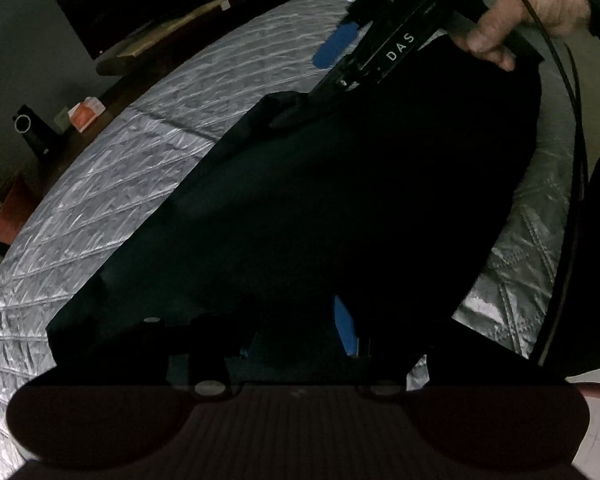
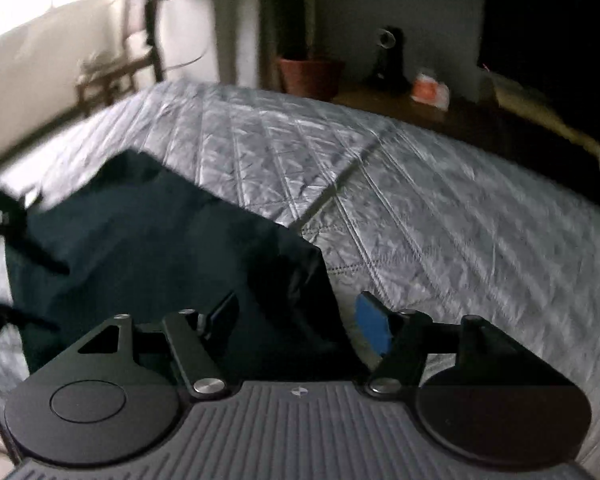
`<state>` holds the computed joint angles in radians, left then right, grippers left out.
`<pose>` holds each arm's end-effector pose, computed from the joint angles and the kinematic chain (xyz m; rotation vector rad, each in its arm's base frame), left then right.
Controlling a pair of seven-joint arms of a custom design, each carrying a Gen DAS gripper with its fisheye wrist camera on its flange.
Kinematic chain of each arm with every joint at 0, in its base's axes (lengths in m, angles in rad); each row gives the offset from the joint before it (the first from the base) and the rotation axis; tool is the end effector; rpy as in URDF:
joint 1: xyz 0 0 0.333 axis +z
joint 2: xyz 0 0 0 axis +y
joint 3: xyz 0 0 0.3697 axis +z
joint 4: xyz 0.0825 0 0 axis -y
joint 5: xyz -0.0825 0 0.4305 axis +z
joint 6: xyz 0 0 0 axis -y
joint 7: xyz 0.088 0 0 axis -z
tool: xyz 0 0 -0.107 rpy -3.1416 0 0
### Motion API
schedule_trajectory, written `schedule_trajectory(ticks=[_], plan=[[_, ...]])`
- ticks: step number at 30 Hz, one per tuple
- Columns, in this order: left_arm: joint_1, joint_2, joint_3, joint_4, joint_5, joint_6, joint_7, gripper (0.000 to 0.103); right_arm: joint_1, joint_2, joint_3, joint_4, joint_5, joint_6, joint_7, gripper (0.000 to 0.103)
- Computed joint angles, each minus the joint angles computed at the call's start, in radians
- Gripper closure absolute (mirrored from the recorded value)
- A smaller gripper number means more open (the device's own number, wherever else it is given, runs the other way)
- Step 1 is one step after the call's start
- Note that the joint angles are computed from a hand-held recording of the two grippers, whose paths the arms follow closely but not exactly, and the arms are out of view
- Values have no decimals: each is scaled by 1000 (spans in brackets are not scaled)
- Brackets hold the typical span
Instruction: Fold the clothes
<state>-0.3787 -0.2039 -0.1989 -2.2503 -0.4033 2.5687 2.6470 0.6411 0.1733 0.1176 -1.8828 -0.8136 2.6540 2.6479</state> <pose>0.4662 -0.3034 0.5359 -0.2645 2.7372 -0.6893 0.4924 0.4879 0.5097 -1.9561 1.4597 -0.6166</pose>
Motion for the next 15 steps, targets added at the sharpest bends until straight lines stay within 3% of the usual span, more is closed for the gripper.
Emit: schedule_trajectory(ticks=[2, 5, 9, 15], plan=[[1, -5, -7, -3, 15, -2, -22, 65, -10, 1, 2, 7, 7, 12, -57, 67], [1, 20, -14, 13, 36, 3, -33, 65, -15, 28, 10, 54, 27, 3, -212, 65], [-17, 22, -12, 21, -4, -6, 10, 64, -19, 83, 31, 123, 158, -45, -489, 66], [-20, 39, -22, 34, -12, -5, 21, 64, 0, 140, 12, 191, 283, -160, -636, 68]])
